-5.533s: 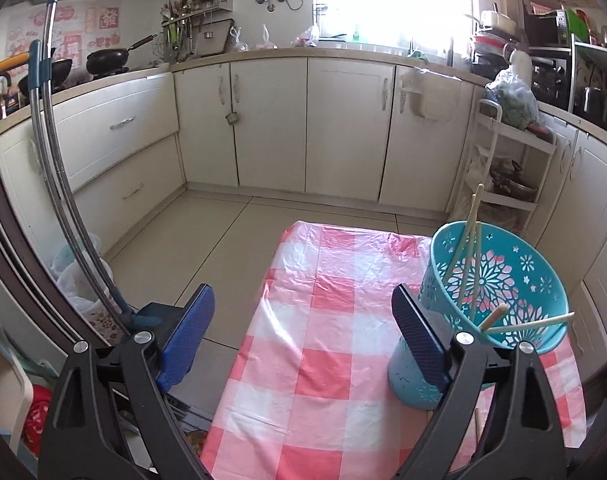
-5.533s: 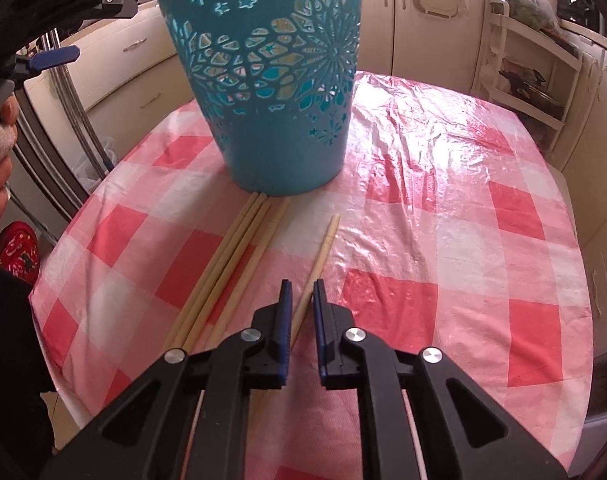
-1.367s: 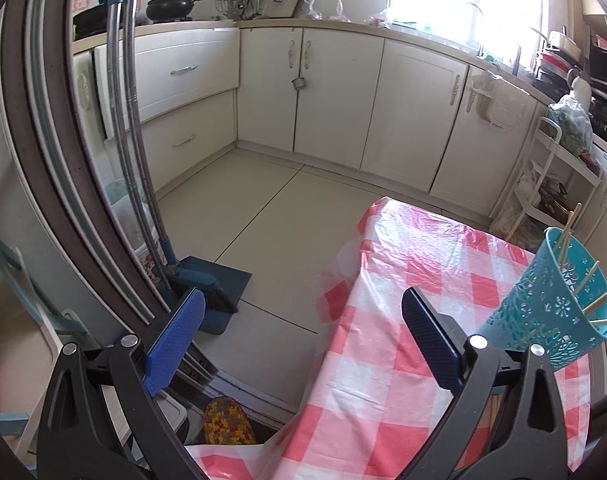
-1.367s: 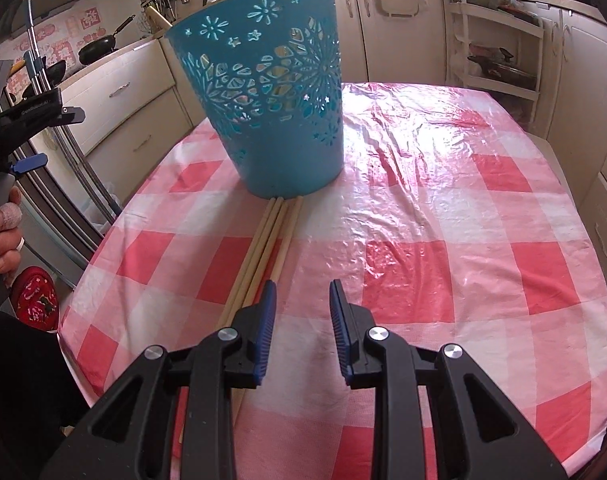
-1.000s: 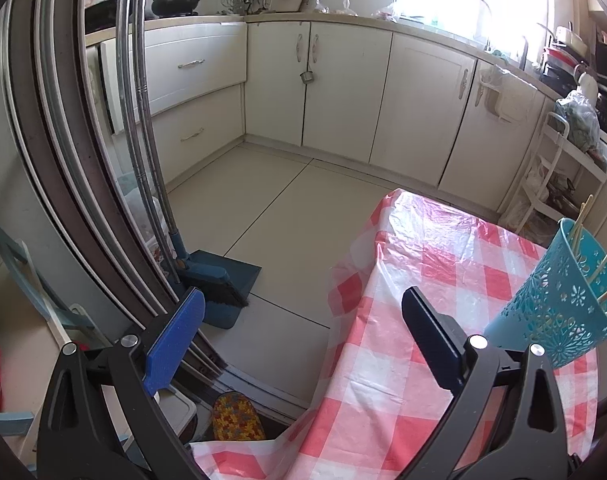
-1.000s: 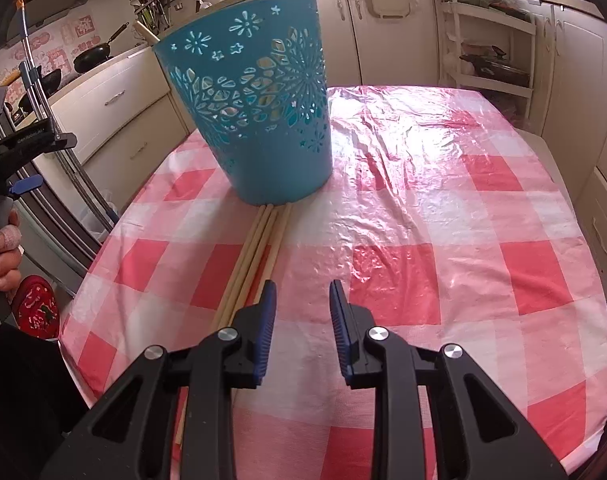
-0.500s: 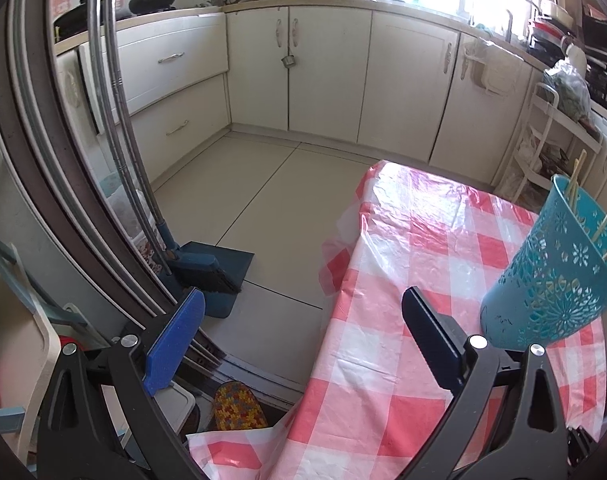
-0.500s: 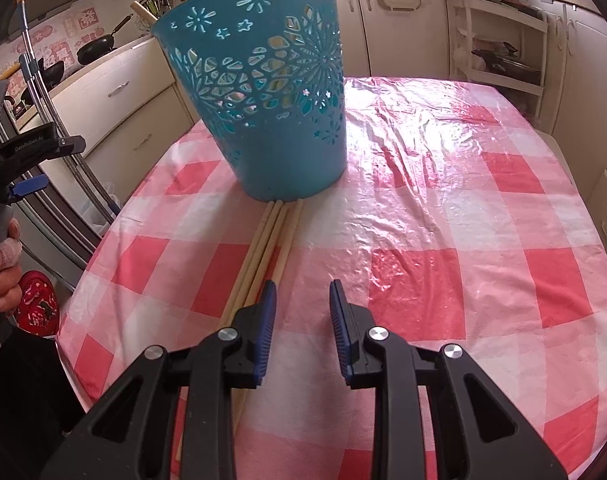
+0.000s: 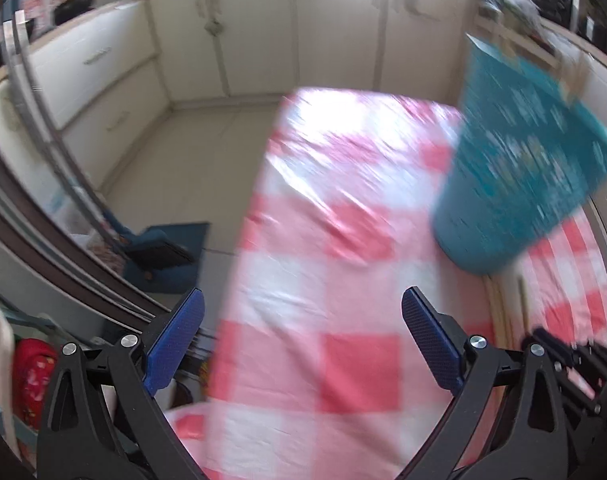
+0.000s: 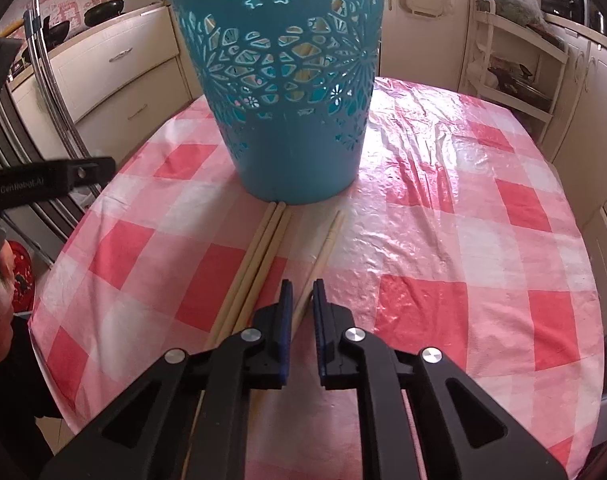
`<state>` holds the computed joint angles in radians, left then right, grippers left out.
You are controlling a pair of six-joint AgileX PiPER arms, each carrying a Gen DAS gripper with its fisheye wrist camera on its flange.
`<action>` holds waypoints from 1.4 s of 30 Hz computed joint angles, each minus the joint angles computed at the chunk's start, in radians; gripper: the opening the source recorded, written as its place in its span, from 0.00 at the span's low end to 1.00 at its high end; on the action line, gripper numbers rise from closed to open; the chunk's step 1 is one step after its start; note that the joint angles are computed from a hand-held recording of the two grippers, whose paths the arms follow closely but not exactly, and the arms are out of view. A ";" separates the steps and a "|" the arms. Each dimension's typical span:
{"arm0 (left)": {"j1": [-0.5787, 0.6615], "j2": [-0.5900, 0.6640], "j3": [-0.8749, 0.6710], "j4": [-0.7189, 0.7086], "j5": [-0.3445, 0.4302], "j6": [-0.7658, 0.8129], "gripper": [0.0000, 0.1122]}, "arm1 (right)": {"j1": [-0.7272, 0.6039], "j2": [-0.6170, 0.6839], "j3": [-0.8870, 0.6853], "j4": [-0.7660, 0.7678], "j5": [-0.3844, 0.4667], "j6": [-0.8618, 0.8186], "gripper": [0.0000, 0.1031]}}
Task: Organize utensils
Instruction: 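Lower the left tool to the loose sticks and close on one stick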
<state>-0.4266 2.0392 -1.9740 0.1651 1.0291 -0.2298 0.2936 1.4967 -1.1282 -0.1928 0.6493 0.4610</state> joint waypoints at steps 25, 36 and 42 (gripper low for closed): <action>-0.139 0.156 -0.163 -0.076 0.112 0.029 0.85 | -0.156 -0.104 0.133 0.340 -0.077 -0.342 0.10; -0.146 0.145 -0.140 -0.072 0.110 0.037 0.84 | -0.159 -0.105 0.135 0.344 -0.079 -0.350 0.10; -0.146 0.147 -0.145 -0.059 0.112 0.028 0.84 | -0.160 -0.103 0.138 0.343 -0.089 -0.352 0.10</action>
<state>-0.5723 2.1865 -2.1191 0.1065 1.1412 -0.2022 0.1334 1.3941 -0.9905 0.1505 0.5608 0.1092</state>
